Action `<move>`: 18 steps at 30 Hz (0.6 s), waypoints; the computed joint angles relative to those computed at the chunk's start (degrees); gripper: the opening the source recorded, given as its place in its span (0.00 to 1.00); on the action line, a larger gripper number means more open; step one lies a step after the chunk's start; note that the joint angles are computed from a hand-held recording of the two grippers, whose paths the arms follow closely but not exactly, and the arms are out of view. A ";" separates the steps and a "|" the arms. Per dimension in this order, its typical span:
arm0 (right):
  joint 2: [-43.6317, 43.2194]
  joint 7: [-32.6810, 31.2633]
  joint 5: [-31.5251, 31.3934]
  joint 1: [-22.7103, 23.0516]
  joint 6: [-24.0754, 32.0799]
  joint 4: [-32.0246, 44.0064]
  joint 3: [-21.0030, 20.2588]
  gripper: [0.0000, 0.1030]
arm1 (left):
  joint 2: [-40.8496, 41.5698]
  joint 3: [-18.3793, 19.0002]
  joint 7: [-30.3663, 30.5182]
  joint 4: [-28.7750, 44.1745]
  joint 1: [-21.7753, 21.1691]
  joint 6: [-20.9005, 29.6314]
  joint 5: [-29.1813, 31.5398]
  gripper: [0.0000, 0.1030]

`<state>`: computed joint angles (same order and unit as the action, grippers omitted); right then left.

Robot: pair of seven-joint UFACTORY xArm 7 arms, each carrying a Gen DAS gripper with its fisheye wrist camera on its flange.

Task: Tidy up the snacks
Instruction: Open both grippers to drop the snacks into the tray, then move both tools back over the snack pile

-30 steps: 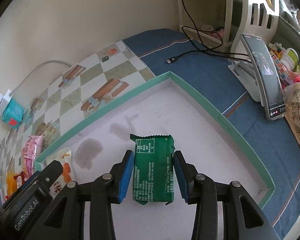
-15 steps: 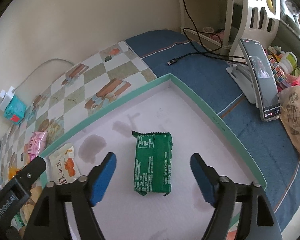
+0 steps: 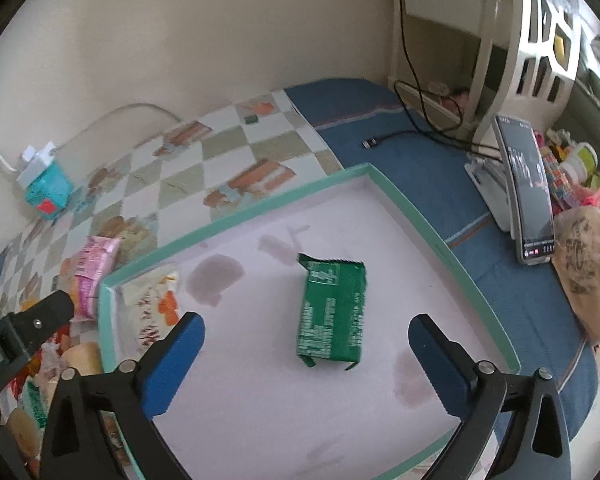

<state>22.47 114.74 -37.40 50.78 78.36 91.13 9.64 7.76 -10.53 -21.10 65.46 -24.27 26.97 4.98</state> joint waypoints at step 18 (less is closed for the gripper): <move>8.68 -1.68 -1.44 7.12 5.22 15.19 -2.91 1.00 | -11.19 0.81 5.91 -11.61 4.04 -3.92 -6.21 0.95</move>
<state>31.15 113.07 -38.85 57.90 83.58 106.32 6.74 -3.43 -9.72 -15.19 53.85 -20.23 23.05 -1.22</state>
